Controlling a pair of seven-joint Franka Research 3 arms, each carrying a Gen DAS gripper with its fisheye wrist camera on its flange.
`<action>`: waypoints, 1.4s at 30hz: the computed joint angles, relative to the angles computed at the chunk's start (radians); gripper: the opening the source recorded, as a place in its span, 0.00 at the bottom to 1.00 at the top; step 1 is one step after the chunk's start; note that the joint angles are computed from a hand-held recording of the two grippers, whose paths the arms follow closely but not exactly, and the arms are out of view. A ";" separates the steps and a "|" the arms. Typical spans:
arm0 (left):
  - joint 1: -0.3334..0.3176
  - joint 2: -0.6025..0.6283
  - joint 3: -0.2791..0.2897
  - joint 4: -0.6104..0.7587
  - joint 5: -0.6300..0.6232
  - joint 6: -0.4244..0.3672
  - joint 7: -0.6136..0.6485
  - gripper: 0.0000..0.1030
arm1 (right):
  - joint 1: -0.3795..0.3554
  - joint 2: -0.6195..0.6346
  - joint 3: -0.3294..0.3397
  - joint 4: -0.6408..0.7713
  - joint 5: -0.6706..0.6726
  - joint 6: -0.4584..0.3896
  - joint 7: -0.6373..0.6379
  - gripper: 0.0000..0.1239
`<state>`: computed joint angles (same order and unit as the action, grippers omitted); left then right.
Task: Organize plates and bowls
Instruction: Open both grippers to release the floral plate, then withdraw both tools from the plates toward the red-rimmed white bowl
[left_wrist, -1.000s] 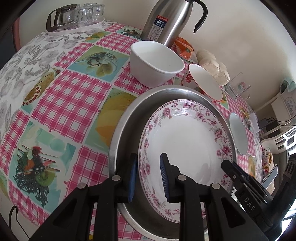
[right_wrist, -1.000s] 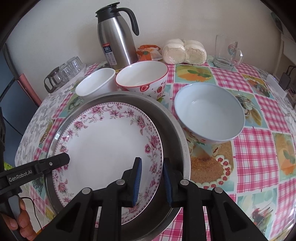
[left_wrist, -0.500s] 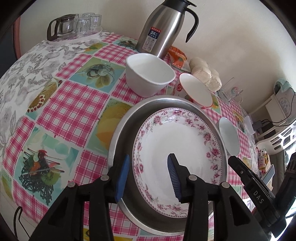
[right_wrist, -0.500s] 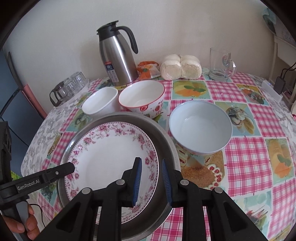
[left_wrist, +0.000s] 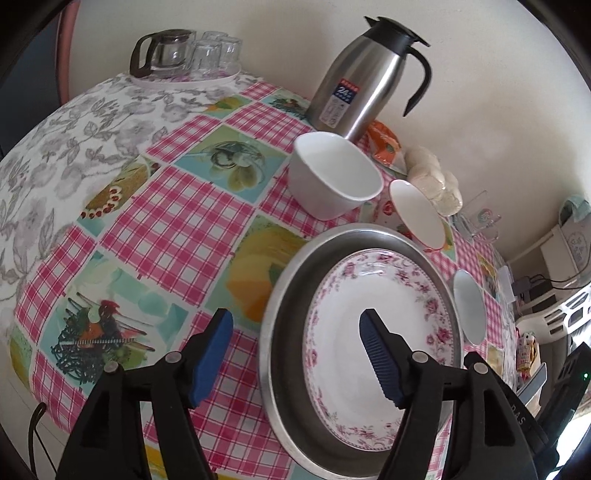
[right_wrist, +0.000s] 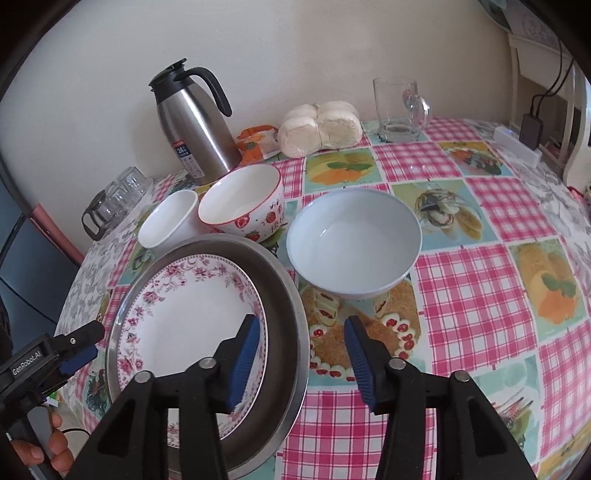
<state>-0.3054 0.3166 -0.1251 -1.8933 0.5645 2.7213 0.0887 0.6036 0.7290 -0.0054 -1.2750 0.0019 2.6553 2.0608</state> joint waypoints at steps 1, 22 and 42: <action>0.004 0.002 -0.002 -0.002 -0.009 0.003 0.002 0.70 | -0.007 0.005 0.011 0.006 0.009 -0.009 -0.010 0.46; 0.046 0.050 -0.042 -0.008 -0.258 0.148 0.226 0.70 | -0.010 0.033 0.058 0.061 0.075 -0.108 -0.148 0.50; 0.033 0.021 -0.033 -0.027 -0.244 0.108 0.205 0.71 | -0.010 0.032 0.063 0.076 0.087 -0.155 -0.177 0.50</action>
<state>-0.2729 0.3375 -0.1582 -1.9201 0.3205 2.8292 0.2936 0.5934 0.7612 0.0573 -1.1985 0.0886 2.5004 1.8836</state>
